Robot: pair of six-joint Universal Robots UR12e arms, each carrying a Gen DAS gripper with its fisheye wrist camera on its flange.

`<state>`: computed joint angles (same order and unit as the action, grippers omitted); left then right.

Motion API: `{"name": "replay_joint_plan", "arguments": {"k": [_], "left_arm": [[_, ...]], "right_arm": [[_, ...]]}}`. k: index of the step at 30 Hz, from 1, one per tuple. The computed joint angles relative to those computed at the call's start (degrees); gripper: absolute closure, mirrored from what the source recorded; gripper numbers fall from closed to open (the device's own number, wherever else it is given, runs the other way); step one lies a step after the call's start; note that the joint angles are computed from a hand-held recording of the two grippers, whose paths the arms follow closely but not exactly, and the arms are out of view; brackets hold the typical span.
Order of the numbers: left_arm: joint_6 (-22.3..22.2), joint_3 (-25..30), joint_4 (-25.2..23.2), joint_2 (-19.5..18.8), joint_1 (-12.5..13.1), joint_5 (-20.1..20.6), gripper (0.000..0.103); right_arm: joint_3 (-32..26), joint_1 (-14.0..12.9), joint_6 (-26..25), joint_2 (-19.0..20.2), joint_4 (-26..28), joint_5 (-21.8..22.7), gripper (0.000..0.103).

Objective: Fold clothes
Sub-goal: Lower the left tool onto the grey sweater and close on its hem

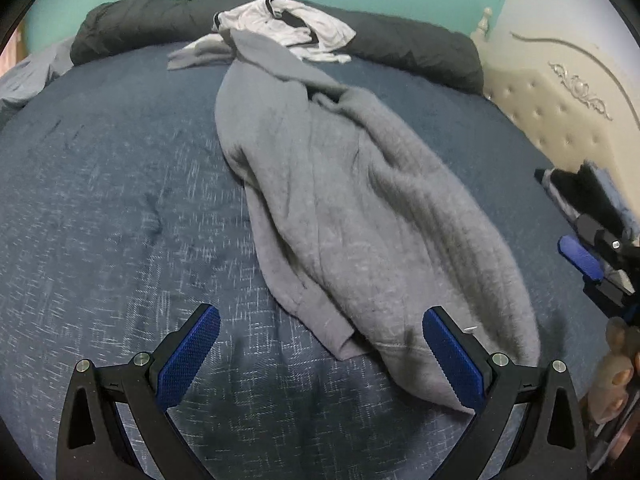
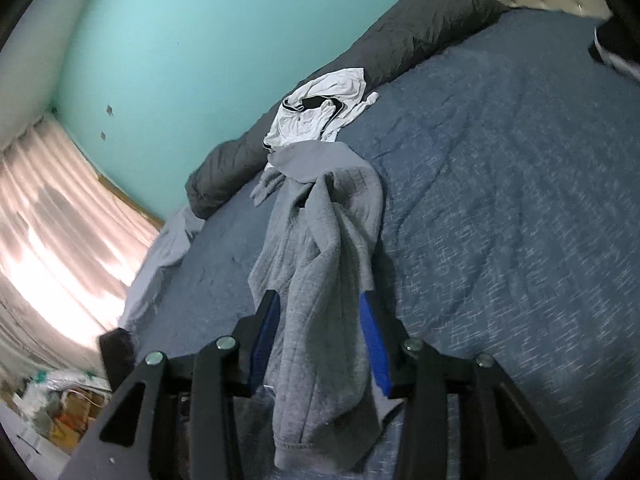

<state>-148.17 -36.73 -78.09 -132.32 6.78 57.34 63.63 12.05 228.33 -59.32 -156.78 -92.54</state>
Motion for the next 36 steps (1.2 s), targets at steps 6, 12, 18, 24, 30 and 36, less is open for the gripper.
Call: {"name": "replay_joint_plan", "arguments": {"k": [6,12,18,24,30,36], "left_arm": [[0.25,-0.29,0.20,-0.27,-0.48,0.21,0.000],[0.27,0.18,-0.72,-0.87,-1.13,-0.13,0.000],[-0.35,2.17,-5.03,-2.16,-1.40,-2.12,0.000],[1.50,3.06,-6.85,-2.61,-1.50,-3.34,0.004],[1.65,4.80,-8.57,-3.41,-1.57,-2.96,0.005],[0.88,6.21,-10.53,-4.08,-2.08,-0.68,0.005]], "right_arm": [[1.52,0.51,0.44,0.63,-3.25,-1.09,0.061],[2.39,0.36,1.71,1.02,-4.37,-1.17,0.061],[3.00,0.34,1.65,0.98,-4.72,-1.73,0.061],[3.62,0.33,2.19,0.77,-5.01,-2.57,0.061],[4.00,0.37,2.75,0.60,-5.38,-3.25,0.061],[4.29,0.41,3.23,0.48,-5.67,-3.78,0.061]]}}
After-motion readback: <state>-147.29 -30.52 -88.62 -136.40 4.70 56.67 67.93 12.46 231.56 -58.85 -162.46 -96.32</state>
